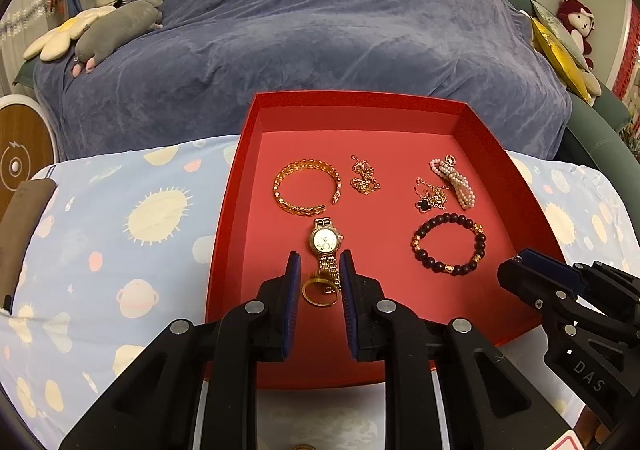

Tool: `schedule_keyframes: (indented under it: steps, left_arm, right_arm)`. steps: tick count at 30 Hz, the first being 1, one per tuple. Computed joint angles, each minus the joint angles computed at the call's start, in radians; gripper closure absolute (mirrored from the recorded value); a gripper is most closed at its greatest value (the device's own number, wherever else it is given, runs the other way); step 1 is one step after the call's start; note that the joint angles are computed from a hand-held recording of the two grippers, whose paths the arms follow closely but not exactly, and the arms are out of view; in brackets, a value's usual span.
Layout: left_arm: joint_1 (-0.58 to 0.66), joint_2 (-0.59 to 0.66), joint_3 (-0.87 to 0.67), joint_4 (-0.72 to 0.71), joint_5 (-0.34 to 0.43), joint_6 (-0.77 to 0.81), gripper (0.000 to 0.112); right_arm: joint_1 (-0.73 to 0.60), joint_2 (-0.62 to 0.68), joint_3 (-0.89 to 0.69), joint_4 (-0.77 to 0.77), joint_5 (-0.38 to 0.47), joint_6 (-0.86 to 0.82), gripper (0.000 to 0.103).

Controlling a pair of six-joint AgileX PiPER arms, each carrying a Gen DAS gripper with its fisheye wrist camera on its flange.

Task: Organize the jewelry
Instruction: 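Move both open grippers back over the two gold hoop earrings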

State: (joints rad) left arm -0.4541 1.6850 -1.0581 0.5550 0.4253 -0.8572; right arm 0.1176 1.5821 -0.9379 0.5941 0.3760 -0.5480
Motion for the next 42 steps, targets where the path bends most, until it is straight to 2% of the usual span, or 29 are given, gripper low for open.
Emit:
schedule_keyframes:
  steps: [4, 12, 15, 17, 20, 23, 28, 31, 36, 42]
  left_arm:
    - [0.001, -0.022, 0.008, 0.024, 0.006, -0.033, 0.075]
    - [0.000, -0.134, 0.044, -0.055, 0.055, 0.038, 0.073]
    - [-0.016, -0.201, 0.094, -0.040, 0.084, -0.003, 0.070]
    - [-0.016, -0.252, 0.135, -0.088, 0.086, 0.007, 0.070]
    - [-0.063, -0.323, 0.208, -0.024, 0.114, -0.092, 0.070]
    - [-0.128, -0.383, 0.279, 0.059, 0.166, -0.197, 0.070]
    - [-0.155, -0.451, 0.341, 0.063, 0.183, -0.234, 0.069]
    - [-0.158, -0.465, 0.361, 0.088, 0.185, -0.235, 0.064]
    - [-0.145, -0.471, 0.387, 0.093, 0.175, -0.199, 0.056]
    - [-0.126, -0.443, 0.399, 0.024, 0.140, -0.137, 0.049]
  right_arm:
    - [-0.013, -0.029, 0.004, 0.005, 0.003, 0.003, 0.080]
    - [-0.117, -0.183, 0.057, 0.036, 0.074, -0.003, 0.069]
    - [-0.195, -0.233, 0.082, 0.120, 0.142, -0.043, 0.069]
    - [-0.240, -0.269, 0.114, 0.177, 0.184, -0.082, 0.069]
    - [-0.304, -0.331, 0.191, 0.227, 0.228, -0.119, 0.069]
    - [-0.322, -0.367, 0.237, 0.206, 0.262, -0.112, 0.069]
    - [-0.266, -0.411, 0.275, 0.148, 0.244, -0.079, 0.069]
    - [-0.216, -0.427, 0.300, 0.111, 0.214, -0.069, 0.068]
    - [-0.105, -0.426, 0.348, -0.045, 0.118, 0.034, 0.068]
    - [-0.092, -0.390, 0.365, -0.045, 0.113, 0.034, 0.068]
